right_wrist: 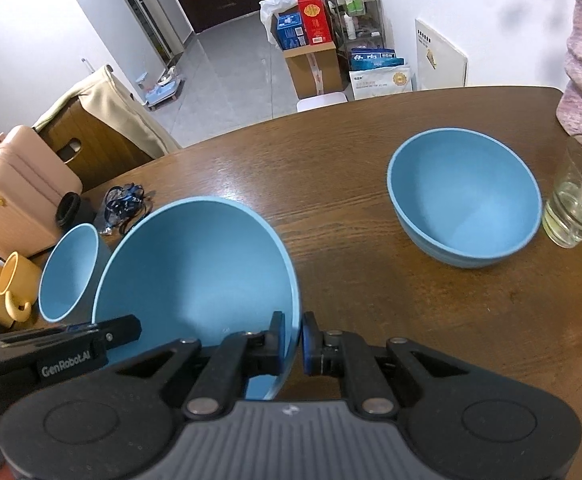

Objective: Organize plates and bowls
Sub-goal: 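Lift both gripped blue bowls and bring the tools toward each other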

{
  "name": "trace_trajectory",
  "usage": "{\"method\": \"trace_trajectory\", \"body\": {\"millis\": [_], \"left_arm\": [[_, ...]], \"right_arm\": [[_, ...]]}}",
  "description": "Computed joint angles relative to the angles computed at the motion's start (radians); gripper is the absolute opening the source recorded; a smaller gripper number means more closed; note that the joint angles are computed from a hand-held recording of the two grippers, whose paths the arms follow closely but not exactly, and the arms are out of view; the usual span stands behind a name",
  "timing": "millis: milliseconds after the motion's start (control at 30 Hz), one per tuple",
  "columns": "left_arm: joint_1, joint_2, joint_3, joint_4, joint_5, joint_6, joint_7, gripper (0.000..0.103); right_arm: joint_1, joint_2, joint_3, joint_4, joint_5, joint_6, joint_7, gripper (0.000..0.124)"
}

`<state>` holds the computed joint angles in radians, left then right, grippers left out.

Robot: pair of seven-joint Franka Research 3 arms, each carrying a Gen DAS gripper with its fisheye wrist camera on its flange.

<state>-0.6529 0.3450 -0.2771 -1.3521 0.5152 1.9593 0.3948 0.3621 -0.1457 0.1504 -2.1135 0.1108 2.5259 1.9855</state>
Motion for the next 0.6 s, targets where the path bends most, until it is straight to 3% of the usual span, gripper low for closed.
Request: {"method": "trace_trajectory", "body": {"millis": [600], "left_arm": [[-0.035,-0.123,-0.064,-0.174,0.005,0.041,-0.078,0.012]], "right_arm": [[-0.004,-0.253,0.032,-0.238,0.033,-0.026,0.004,0.007]]}}
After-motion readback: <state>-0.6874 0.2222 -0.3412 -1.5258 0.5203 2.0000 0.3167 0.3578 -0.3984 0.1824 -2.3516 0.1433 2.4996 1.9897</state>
